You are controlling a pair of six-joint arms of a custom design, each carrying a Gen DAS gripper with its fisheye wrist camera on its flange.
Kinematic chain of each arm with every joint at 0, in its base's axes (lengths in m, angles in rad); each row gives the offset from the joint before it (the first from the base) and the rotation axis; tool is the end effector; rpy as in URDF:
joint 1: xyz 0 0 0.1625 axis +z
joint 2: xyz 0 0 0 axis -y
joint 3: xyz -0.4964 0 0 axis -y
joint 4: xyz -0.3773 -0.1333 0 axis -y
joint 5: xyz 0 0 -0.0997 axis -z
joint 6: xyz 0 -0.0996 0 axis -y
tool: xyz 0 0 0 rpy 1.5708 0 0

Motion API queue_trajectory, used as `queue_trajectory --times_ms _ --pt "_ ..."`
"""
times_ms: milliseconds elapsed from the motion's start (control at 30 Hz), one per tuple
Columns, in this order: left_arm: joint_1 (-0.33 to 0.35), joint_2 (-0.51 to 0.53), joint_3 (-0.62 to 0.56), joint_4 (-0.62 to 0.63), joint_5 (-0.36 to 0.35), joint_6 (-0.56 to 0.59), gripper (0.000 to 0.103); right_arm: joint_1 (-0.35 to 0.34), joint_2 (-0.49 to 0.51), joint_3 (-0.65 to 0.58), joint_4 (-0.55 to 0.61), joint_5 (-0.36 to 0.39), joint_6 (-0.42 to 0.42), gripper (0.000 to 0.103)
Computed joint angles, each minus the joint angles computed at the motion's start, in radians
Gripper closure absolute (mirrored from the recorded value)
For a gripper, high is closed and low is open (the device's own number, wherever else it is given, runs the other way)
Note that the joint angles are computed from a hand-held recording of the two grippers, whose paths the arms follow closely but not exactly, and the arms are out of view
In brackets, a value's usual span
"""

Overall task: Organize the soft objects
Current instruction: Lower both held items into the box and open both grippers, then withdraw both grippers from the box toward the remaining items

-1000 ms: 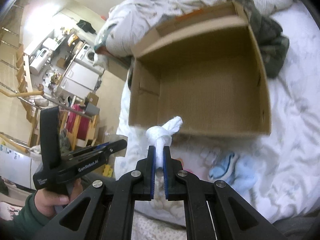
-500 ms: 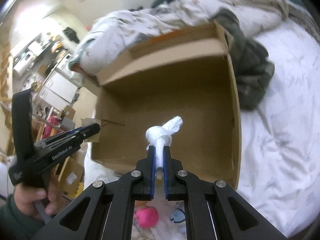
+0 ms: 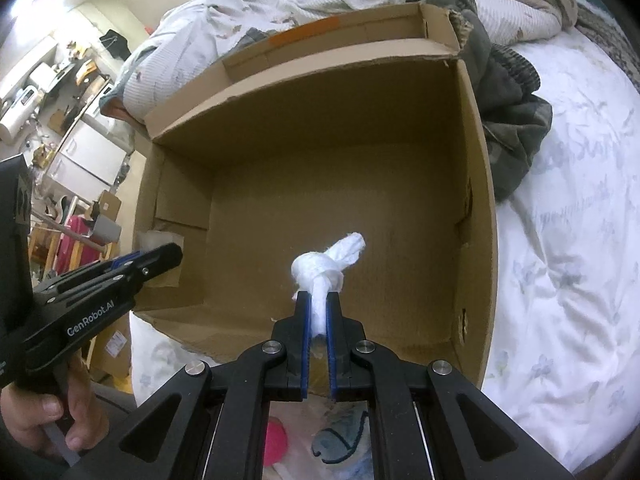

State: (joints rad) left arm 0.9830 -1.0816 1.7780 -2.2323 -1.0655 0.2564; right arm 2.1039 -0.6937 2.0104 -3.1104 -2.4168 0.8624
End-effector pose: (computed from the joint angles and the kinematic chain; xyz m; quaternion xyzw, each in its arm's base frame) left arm -0.1924 -0.6160 0.2681 0.4006 0.8814 -0.0246 0.2493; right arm 0.3496 -0.4769 0.0723 -0.1936 -0.8865 0.3398 0.2474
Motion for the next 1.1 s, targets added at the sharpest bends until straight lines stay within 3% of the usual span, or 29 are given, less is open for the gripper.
queue_trajectory --times_ms 167,367,467,533,600,733,767,833,900,1100 --pt "0.001 -0.002 0.006 -0.005 0.000 -0.006 0.092 -0.003 0.005 -0.010 0.006 0.002 -0.011 0.094" --pt "-0.010 -0.009 0.031 -0.027 0.015 0.025 0.080 -0.005 0.008 -0.019 0.005 0.003 -0.017 0.094" --pt "-0.015 -0.011 0.038 -0.040 0.022 0.028 0.069 -0.003 0.007 -0.014 0.001 0.004 -0.020 0.094" --pt "-0.019 -0.015 0.047 -0.065 0.034 0.035 0.050 -0.002 0.007 -0.013 0.001 0.002 -0.023 0.094" --pt "-0.023 -0.018 0.056 -0.093 0.047 0.039 0.043 0.000 0.007 -0.011 -0.006 -0.001 -0.025 0.094" --pt "-0.023 -0.018 0.052 -0.091 0.044 0.035 0.042 0.003 0.006 -0.009 -0.029 -0.001 -0.015 0.092" --pt "-0.023 -0.018 0.051 -0.092 0.046 0.032 0.042 0.006 0.008 -0.012 -0.042 -0.004 -0.023 0.089" --pt "-0.023 -0.018 0.051 -0.094 0.044 0.035 0.042 0.013 0.013 -0.021 -0.050 -0.016 -0.032 0.071" --pt "-0.024 -0.020 0.055 -0.101 0.048 0.043 0.042 0.023 0.019 -0.023 -0.080 -0.034 -0.038 0.034" --pt "-0.018 -0.042 0.052 -0.098 0.036 0.040 0.042 0.048 0.020 -0.028 -0.059 -0.092 -0.021 0.034"
